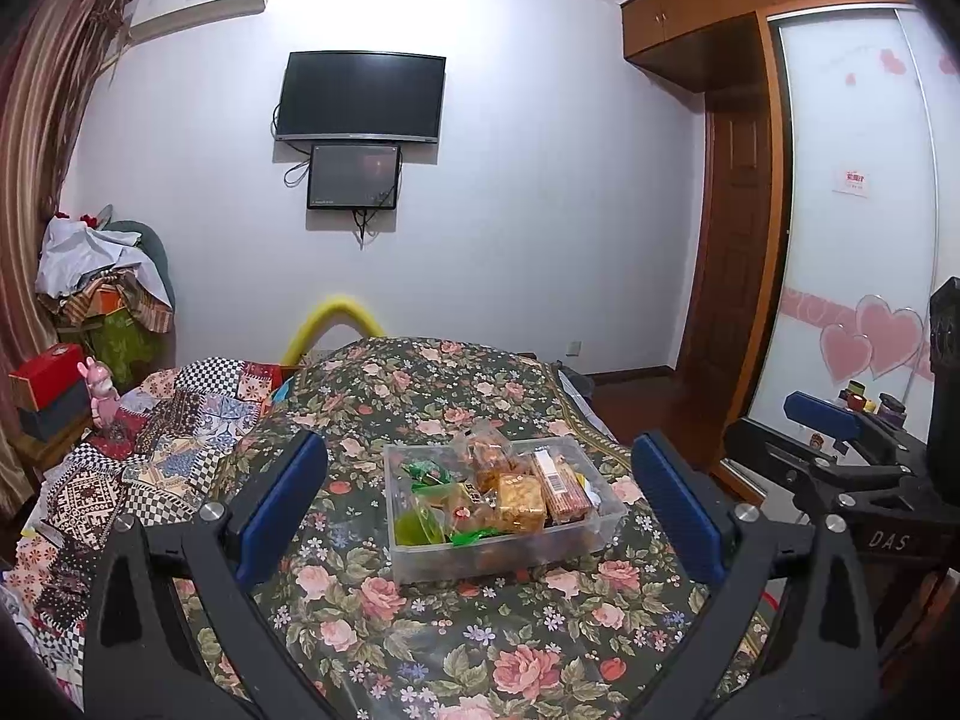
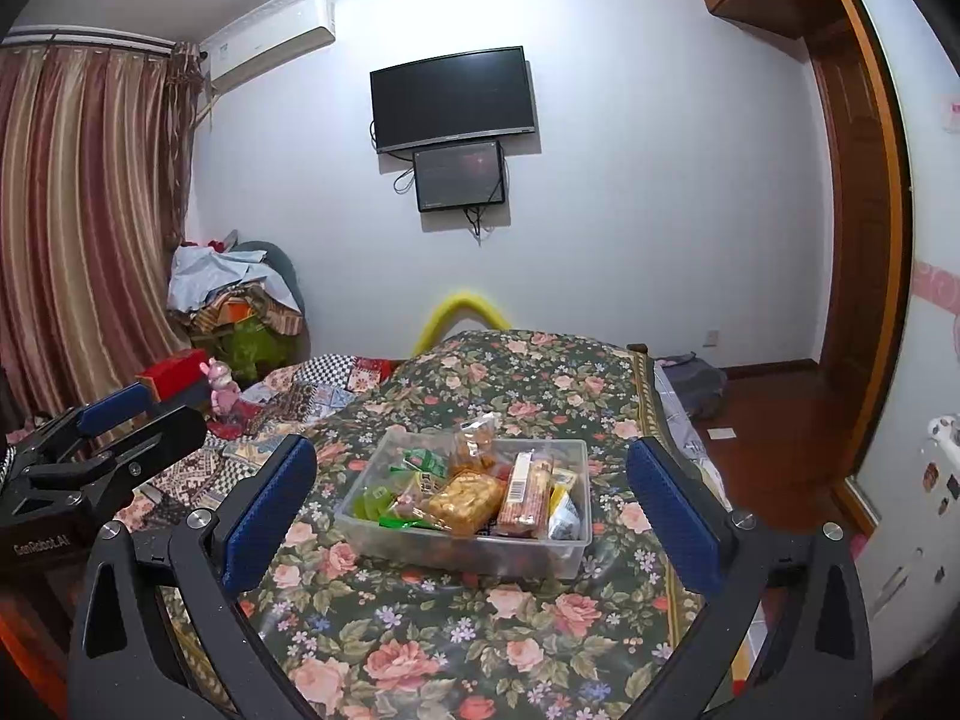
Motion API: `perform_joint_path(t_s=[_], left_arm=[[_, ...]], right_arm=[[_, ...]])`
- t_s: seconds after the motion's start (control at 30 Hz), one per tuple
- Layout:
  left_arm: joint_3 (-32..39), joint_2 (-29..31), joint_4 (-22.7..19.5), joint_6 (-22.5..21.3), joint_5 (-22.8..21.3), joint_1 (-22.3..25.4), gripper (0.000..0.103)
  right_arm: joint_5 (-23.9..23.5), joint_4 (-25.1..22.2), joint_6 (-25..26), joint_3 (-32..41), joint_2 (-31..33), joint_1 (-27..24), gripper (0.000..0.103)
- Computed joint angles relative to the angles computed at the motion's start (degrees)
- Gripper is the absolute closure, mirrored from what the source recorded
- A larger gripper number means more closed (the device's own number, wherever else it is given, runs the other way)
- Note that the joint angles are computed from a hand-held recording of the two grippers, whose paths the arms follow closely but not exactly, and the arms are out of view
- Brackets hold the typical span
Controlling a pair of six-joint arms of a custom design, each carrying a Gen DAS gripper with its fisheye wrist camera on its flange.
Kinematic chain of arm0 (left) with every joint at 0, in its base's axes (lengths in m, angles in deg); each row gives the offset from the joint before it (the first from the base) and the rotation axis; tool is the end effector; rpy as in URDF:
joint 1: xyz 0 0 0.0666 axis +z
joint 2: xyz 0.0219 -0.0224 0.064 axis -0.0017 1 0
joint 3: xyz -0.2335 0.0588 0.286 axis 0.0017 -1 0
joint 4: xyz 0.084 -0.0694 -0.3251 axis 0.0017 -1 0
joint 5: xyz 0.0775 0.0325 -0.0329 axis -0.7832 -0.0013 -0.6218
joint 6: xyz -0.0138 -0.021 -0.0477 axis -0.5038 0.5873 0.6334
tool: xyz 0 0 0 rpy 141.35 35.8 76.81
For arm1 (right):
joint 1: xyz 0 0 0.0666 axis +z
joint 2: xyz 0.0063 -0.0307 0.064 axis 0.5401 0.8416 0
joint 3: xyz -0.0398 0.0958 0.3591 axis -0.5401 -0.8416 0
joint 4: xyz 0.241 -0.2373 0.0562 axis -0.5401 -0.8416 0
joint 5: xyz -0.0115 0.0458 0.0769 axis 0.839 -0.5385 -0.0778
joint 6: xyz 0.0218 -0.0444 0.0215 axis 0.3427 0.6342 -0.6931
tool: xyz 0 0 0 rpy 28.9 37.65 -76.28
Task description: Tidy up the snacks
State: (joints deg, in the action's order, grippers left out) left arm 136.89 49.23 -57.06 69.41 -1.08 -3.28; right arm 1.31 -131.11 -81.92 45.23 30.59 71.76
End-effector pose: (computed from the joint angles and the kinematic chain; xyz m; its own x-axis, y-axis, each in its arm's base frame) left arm 0.5086 -0.0492 0.5276 -0.2728 0.1297 -0.9533 0.6237 0.7783 -0.0726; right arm 0.4216 0.3079 0.5705 -0.3140 0.1844 -0.9313 0.2537 0.9616 0.1049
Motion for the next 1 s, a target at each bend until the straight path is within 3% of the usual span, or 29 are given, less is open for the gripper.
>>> perform_joint_path(t_s=[1.0], left_arm=[[-0.2, -0.2, -0.1, -0.1, 0.2, -0.3, 0.0]], right_arm=[[-0.5, -0.9, -0.4, 0.2, 0.3, -0.5, 0.0]])
